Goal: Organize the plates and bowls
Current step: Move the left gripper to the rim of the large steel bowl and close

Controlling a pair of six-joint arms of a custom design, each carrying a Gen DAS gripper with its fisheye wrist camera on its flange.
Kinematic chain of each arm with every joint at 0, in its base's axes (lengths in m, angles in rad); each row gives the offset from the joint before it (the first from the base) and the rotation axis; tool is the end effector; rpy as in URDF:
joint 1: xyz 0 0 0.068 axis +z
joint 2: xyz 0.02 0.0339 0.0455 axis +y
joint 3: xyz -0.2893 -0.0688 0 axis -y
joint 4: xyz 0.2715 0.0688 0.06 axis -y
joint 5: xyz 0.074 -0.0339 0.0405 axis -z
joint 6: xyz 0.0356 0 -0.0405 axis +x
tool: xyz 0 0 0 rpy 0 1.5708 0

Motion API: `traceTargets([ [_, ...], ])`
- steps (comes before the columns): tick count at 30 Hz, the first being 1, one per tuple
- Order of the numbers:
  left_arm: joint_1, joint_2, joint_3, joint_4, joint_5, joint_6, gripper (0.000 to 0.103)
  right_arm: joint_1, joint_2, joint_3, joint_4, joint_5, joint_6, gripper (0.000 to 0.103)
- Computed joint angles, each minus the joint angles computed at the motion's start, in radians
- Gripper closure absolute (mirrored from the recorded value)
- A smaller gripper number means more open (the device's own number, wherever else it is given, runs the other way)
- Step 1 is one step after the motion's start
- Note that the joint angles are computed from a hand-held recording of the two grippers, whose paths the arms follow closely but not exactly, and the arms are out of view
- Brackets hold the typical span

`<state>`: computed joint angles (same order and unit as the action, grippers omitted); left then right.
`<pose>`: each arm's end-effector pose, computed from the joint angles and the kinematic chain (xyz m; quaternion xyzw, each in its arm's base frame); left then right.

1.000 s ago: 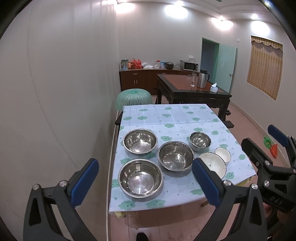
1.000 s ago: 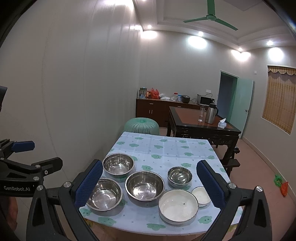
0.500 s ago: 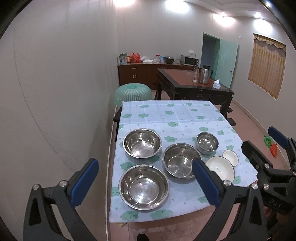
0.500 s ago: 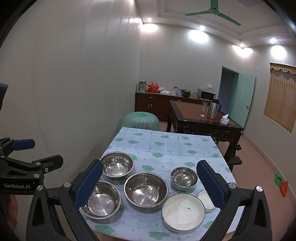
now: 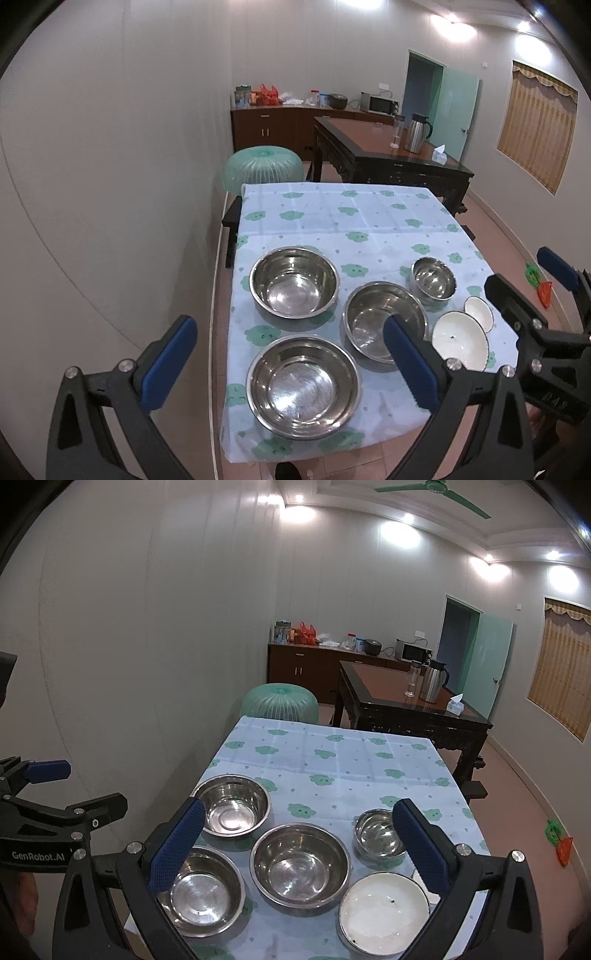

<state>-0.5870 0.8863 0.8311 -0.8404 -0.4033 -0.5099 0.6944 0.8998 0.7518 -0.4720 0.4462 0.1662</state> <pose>0.1561 -0.0871 0.2992 -0.0307 0.9263 -0.0079 0.3754 0.1665 0.1187 0.2977 -0.1286 0.8634 0.0074 0.4877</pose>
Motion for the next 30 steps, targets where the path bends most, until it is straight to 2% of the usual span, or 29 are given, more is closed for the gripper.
traceTargets([
  [6, 0.187, 0.046, -0.035, 0.096, 0.138, 0.137, 0.001, 0.014, 0.133, 0.049, 0.041, 0.006, 0.019, 0.001],
  [12, 0.3, 0.137, -0.059, 0.174, 0.217, 0.185, 0.001, -0.043, 0.265, 0.083, 0.093, -0.063, 0.001, 0.001],
  [20, 0.356, 0.311, -0.028, 0.238, 0.218, 0.154, 0.001, -0.178, 0.527, 0.18, 0.182, -0.256, -0.089, 0.001],
  [30, 0.409, 0.563, 0.058, 0.299, 0.235, 0.082, 0.003, -0.245, 0.856, 0.401, 0.168, -0.423, -0.21, 0.001],
])
